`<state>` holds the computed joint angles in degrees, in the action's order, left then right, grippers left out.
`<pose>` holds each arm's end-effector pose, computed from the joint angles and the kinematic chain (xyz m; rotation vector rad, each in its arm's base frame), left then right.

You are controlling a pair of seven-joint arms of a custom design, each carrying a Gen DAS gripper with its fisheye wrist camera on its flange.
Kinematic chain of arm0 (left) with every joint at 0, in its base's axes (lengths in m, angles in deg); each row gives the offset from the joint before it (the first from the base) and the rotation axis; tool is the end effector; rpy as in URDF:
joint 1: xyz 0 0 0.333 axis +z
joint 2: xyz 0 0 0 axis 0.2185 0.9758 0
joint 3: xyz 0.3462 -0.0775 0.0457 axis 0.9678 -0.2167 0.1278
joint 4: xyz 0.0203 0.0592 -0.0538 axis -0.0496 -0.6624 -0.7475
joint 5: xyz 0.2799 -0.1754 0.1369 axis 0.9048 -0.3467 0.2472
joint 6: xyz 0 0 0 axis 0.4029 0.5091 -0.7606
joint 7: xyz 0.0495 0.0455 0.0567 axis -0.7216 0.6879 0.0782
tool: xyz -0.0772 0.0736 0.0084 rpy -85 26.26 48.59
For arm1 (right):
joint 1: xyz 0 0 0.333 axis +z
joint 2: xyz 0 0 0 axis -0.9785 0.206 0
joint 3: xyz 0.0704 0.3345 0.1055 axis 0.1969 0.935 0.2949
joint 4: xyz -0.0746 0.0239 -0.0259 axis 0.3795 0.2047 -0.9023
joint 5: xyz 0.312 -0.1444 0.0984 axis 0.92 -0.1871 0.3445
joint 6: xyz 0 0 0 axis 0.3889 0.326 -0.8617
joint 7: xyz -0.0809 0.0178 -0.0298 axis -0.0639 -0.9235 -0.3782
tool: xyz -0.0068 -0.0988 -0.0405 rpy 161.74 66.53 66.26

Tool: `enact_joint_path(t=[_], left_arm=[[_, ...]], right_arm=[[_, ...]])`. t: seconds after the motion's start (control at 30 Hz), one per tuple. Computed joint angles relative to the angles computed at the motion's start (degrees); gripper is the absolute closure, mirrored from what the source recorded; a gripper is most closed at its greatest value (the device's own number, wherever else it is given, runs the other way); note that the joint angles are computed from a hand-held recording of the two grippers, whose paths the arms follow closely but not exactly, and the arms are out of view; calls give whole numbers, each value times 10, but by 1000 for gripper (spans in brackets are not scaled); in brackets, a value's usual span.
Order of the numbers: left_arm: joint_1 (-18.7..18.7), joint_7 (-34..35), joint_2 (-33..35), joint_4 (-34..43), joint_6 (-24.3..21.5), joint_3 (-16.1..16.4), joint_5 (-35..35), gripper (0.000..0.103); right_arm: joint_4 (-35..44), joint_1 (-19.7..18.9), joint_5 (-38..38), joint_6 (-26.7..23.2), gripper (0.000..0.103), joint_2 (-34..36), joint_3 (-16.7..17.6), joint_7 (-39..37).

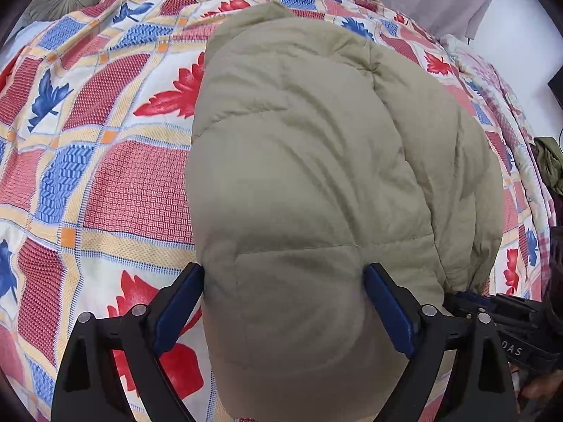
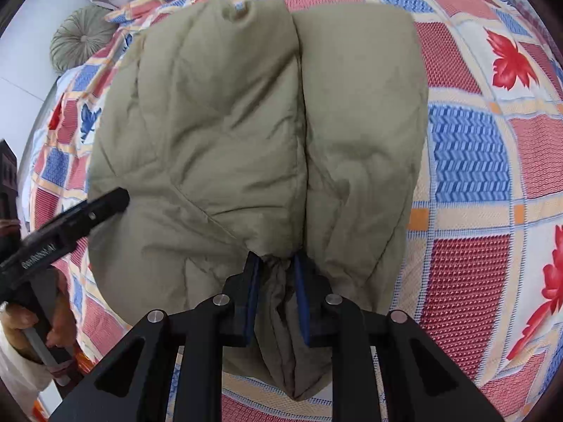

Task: Fold large clothes
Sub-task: 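Lower the folded bundle onto the quilt and press it flat with both grippers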

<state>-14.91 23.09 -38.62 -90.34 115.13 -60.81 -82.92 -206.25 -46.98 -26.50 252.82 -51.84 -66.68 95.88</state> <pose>0.6183 -0.4478 0.3480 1.5111 -2.6537 0.6548 0.4783 0.3561 0.3364 -1.3826 2.3975 -0.0521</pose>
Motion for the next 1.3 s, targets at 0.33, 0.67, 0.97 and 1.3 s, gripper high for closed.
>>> enact_joint_path(t=[0.33,0.67,0.97,1.3], left_arm=[[-11,-28,-5,11,-25,12,17,10],[-10,-37,-4,24,-53,12,28,9],[-19,-40,6,35,-54,18,46,0],[-23,-35,16,56,-66,11,39,0]], right_arm=[[-23,-2,19,22,81,-20,0,19],[-61,47,-75,83,78,-67,-74,133],[-7,36,-238,164,42,-30,-170,306],[40,-99,-2,66,91,47,-20,120]])
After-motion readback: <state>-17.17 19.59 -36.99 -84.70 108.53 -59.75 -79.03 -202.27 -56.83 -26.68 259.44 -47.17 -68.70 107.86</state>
